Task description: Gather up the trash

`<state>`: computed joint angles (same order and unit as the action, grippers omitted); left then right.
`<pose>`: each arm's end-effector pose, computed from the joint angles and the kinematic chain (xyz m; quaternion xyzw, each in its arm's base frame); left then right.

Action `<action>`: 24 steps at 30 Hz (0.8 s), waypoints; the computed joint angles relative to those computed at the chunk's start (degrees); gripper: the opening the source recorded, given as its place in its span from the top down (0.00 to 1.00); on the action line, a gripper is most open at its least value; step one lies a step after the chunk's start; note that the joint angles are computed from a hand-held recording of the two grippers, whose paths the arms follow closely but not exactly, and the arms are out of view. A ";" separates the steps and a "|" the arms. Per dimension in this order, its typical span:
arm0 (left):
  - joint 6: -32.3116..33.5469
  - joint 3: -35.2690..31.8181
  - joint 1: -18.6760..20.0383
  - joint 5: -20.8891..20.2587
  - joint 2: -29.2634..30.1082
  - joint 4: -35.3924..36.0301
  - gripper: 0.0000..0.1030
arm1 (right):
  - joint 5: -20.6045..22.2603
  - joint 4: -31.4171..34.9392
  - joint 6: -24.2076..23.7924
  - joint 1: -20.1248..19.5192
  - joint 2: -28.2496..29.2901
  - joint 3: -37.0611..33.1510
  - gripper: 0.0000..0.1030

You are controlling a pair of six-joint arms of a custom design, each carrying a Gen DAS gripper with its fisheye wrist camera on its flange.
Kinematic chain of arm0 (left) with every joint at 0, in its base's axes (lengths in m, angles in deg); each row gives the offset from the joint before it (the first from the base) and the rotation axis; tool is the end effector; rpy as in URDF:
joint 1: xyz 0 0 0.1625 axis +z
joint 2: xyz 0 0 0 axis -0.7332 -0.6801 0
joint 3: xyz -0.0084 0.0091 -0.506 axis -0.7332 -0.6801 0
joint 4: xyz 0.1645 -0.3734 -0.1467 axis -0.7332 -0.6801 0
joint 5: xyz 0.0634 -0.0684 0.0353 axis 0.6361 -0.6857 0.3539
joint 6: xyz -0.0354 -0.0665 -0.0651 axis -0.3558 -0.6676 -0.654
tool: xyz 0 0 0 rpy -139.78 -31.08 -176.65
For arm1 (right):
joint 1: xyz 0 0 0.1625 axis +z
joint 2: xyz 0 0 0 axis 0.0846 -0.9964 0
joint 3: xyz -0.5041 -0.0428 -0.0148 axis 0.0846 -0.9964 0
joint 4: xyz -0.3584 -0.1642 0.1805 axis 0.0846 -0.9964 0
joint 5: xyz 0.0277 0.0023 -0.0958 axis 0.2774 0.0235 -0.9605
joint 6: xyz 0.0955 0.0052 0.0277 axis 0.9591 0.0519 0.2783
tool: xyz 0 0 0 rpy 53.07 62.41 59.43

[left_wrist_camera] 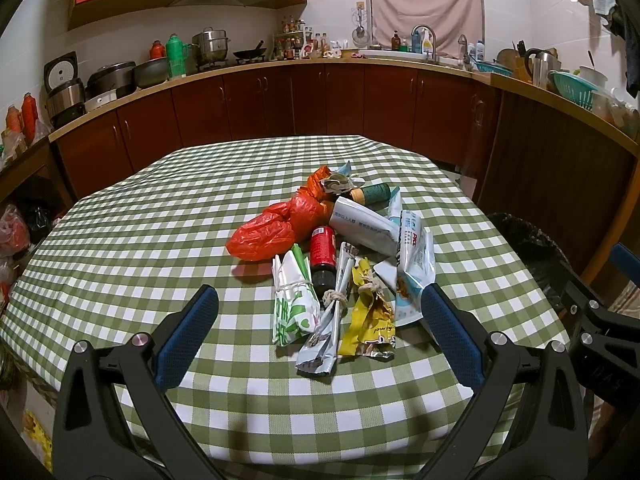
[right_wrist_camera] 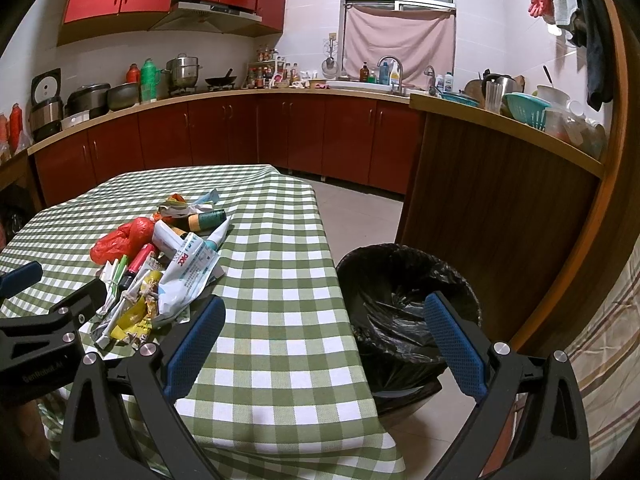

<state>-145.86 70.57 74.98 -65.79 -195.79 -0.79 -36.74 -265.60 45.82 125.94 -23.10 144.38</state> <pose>-0.0571 -0.2857 0.3098 -0.0620 0.7378 -0.4856 0.4648 0.4245 -0.3754 -0.0659 0.3854 -0.8205 0.3540 0.2299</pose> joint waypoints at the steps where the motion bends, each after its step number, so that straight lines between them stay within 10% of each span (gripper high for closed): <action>1: 0.02 0.00 -0.01 -0.04 -0.05 0.01 0.04 | 0.00 -0.03 0.06 0.04 0.04 0.01 0.06; 24: 0.20 0.16 0.52 0.18 -0.04 -0.43 0.04 | 0.04 0.02 0.26 0.09 0.01 0.00 0.06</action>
